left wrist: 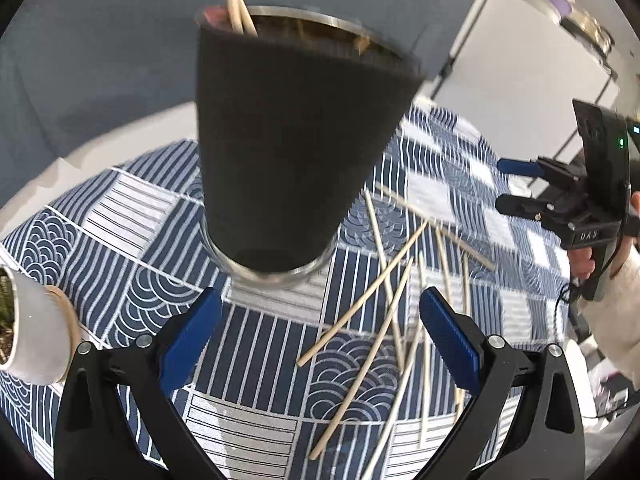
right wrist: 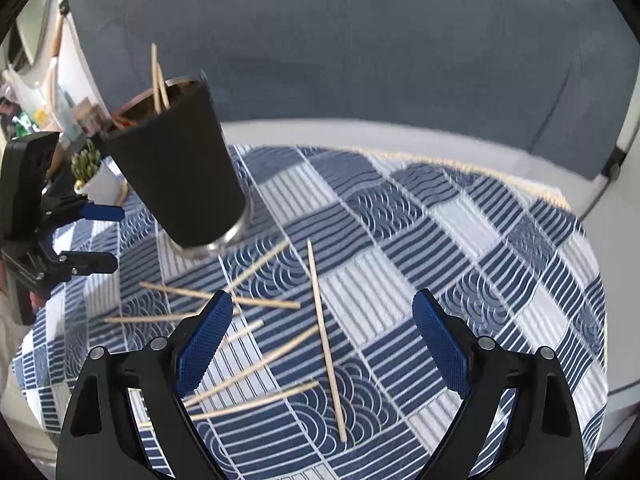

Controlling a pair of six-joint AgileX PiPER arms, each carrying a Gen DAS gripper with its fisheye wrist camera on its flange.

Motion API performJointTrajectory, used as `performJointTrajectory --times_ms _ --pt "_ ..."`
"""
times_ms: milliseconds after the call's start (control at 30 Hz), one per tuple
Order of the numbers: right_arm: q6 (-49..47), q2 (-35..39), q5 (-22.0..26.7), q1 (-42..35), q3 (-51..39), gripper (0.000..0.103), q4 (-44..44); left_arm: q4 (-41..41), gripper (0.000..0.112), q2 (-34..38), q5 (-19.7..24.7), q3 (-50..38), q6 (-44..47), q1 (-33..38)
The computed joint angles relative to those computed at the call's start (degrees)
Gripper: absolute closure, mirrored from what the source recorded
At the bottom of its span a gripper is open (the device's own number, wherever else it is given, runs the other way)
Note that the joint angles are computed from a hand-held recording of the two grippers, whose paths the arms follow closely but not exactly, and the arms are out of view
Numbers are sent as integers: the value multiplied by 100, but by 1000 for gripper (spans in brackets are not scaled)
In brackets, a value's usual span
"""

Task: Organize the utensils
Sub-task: 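Withdraw both grippers from the cup back toward the remaining chopsticks, then close the left gripper on a chopstick while the right gripper grasps another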

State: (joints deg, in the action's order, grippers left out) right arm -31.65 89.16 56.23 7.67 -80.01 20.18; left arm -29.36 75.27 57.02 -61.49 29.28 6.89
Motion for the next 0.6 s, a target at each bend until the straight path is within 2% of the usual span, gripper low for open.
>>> performJointTrajectory --times_ms 367,600 --pt "120 248 -262 -23 478 16 -361 300 15 575 -210 57 196 -623" --pt "396 520 -416 71 481 16 -806 827 15 910 -485 -127 -186 -948"
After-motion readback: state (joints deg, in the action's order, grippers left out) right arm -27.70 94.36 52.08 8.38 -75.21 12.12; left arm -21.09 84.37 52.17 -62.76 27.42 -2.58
